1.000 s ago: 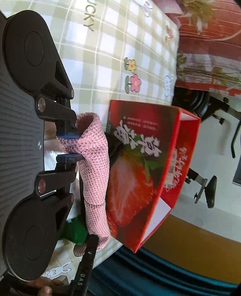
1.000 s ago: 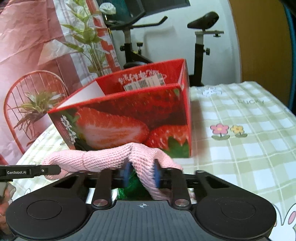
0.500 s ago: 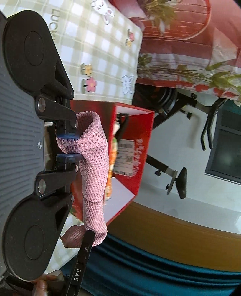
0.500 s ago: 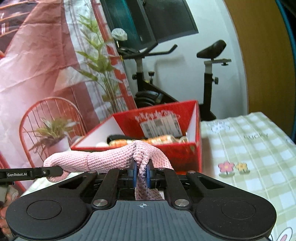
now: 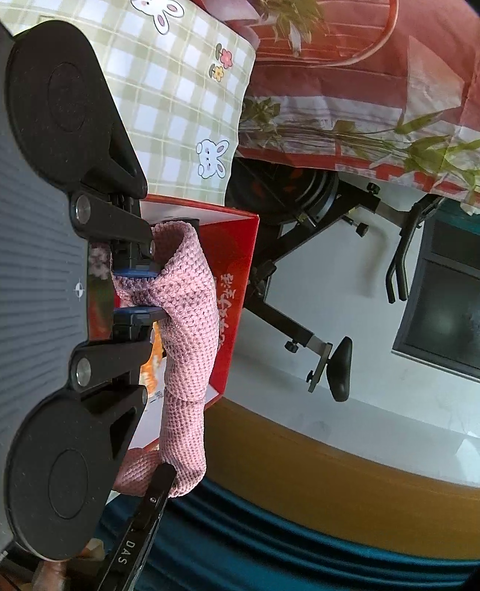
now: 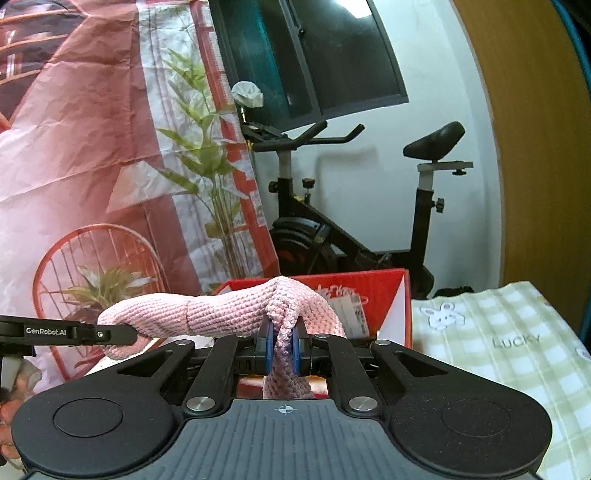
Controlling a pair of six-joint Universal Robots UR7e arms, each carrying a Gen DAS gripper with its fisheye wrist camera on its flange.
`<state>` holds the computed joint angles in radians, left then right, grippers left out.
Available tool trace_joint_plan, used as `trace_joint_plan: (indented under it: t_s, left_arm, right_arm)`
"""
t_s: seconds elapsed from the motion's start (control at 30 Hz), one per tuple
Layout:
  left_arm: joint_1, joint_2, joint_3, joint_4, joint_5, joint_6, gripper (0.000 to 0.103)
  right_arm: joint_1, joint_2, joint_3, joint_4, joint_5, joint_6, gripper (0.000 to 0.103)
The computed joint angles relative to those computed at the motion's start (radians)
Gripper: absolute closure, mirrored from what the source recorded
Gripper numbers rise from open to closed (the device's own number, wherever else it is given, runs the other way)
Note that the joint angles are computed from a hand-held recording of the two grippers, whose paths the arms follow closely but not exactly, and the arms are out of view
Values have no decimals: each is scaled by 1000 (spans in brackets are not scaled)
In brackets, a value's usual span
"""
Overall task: Organize soft objects
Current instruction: 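Lift the pink towel with both grippers and lower it into the red box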
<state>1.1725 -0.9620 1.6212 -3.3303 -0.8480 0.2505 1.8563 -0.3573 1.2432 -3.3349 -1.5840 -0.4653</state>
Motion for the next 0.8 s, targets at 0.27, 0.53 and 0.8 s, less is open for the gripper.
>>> trace_joint_plan:
  t_s: [0.27, 0.53, 0.8]
  left_arm:
    - [56, 49, -146, 150, -66, -120, 87]
    - [80, 128, -298, 278, -86, -113, 88]
    - [107, 195, -428, 401, -70, -131, 89]
  right_arm:
    - [11, 106, -232, 155, -60, 18, 94]
    - [13, 240, -516, 368, -84, 59, 96]
    - [17, 427, -902, 605, -169, 34, 96]
